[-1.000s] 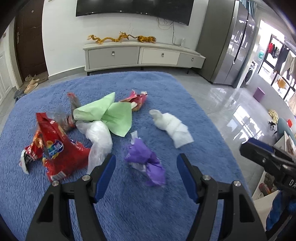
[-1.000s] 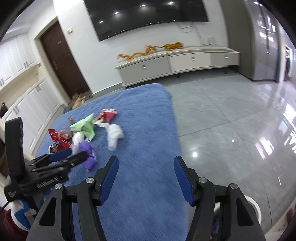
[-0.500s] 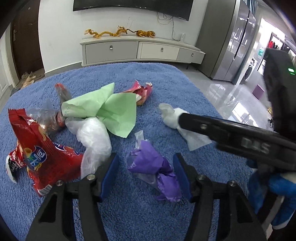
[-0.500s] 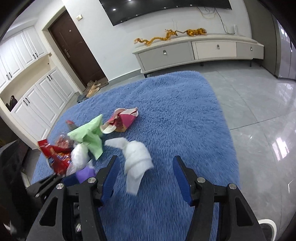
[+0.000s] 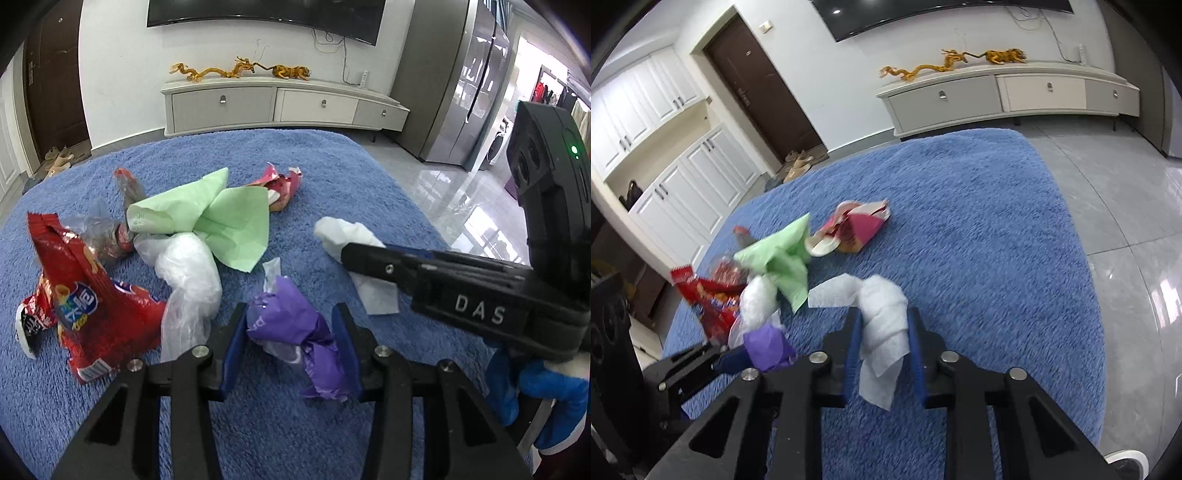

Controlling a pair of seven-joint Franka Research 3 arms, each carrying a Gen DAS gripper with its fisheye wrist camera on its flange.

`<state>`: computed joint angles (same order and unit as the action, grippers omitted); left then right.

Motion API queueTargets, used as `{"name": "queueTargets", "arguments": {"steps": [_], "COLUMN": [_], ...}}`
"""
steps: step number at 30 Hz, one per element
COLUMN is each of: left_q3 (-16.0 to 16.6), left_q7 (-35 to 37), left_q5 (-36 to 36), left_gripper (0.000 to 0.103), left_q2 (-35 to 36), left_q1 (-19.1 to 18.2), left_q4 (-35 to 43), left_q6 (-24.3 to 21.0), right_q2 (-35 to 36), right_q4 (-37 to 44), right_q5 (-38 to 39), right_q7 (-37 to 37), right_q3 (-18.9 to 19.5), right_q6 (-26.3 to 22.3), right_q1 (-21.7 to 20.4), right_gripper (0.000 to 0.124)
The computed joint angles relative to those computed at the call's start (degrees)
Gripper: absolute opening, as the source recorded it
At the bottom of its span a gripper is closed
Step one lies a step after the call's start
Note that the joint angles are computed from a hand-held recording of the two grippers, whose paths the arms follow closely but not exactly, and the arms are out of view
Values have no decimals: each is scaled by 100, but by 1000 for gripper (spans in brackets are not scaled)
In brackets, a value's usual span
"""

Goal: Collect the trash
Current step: 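Carry the purple bag and tissue to the bin and release both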

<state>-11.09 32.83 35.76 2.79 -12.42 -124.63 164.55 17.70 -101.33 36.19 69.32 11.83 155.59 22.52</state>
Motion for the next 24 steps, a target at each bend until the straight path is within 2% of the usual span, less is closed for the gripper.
{"name": "queueTargets", "arguments": {"steps": [6,10,17,24], "left_q3": [-73,-151,-333,-493], "left_q7": [-114,-315,-497,-531], "left_q5": [101,196,250,125], "left_gripper": [42,42,41,41], "left_q2": [-266,-522,-943,-1290], "left_q1": [-36,-12,22,-7], "left_q4": [-203,-364,-586,-722], "left_q6": [-30,-104,-163,-176], "right_q2": [-346,-774,-1607,-2461], "right_q4": [-412,-844,-1607,-2305], "right_q5": [497,1144,2071,2419], "right_q7": [-459,-883,-1496,-1658], "right_q3": [129,167,-28,-315], "right_q6": [112,293,541,939], "right_q1": [-62,-87,82,383], "right_gripper": [16,16,16,16]}}
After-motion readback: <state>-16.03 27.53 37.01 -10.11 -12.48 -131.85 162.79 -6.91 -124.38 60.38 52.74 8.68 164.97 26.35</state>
